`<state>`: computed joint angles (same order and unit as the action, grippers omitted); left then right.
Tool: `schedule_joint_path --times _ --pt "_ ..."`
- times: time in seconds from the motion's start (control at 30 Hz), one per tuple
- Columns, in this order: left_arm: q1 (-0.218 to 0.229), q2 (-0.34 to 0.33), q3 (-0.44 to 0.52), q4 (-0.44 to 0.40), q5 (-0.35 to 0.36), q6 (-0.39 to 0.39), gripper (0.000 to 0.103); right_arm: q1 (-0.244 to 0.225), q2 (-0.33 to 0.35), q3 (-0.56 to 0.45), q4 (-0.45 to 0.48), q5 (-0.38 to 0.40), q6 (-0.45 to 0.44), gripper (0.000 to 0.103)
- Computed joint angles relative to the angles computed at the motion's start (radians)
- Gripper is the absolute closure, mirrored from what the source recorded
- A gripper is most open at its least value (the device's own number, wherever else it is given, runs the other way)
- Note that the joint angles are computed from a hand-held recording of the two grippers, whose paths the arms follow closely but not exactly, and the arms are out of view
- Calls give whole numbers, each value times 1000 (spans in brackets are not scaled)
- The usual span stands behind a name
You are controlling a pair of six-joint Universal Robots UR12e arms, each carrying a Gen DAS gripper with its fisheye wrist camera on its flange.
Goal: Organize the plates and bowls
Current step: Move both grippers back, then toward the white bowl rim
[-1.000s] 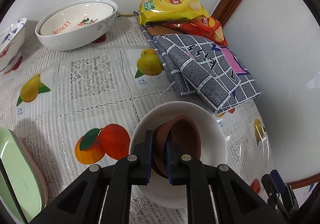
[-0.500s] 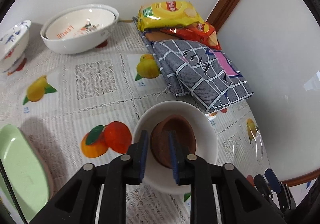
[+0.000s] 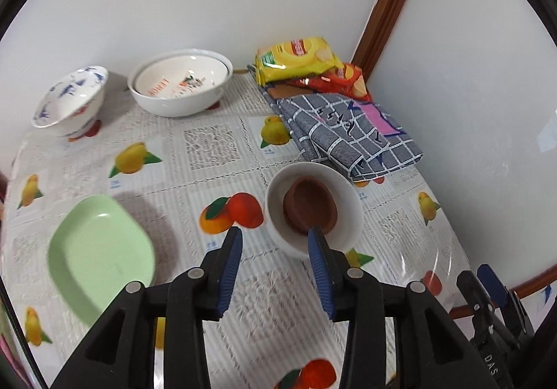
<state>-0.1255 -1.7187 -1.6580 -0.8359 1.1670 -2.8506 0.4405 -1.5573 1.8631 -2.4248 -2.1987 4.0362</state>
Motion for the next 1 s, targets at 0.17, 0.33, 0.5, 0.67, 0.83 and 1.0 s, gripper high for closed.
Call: schedule_joint_path --times 0.17,0.33,0.5,0.67,0.83,1.0 --pt "31 61 -53 36 -28 5 63 43 -11 -12 29 -60 28 45" --pt "53 115 -106 73 -30 -6 63 70 -27 -24 60 -42 25 45" --pt "65 160 -159 103 -25 -40 63 95 -39 -19 29 -39 -23 45" --pt "64 187 -196 137 -3 -94 63 89 -56 0 -22 7 -104 45" --pt "42 191 -215 161 33 -165 63 68 -70 22 -90 50 -203 45" --pt "9 176 -210 173 47 -214 63 35 -86 48 -148 103 -298 45"
